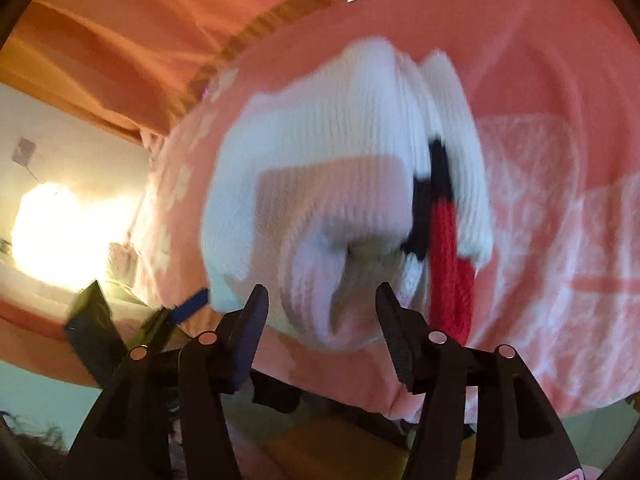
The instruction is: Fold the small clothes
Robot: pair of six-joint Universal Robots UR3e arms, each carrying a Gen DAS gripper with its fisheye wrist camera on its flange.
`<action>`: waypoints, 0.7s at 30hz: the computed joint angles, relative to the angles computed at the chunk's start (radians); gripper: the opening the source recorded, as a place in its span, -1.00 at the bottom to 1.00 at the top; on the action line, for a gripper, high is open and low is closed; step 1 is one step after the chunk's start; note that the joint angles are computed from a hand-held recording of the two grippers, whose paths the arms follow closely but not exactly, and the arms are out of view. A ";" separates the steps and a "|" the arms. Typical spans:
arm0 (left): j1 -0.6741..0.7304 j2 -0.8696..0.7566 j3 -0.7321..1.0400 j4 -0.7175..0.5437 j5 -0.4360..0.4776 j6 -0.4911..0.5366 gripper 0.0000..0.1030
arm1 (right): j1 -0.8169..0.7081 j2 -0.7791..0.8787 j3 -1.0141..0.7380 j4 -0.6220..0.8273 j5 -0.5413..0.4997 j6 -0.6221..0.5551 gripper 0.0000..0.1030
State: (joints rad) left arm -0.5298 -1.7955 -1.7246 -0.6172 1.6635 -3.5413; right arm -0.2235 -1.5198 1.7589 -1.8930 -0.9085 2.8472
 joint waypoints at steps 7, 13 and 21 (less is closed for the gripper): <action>0.062 -0.004 0.039 -0.111 -0.081 0.058 -0.64 | -0.096 -0.169 0.123 -0.077 0.053 0.025 -0.87; 0.085 -0.006 0.004 -0.117 -0.077 0.062 -0.65 | -0.084 -0.125 0.243 -0.151 -0.114 0.027 -0.86; 0.152 0.209 -0.055 -0.178 -0.182 0.143 -0.04 | -0.086 -0.242 0.112 -0.127 -0.109 0.039 -0.20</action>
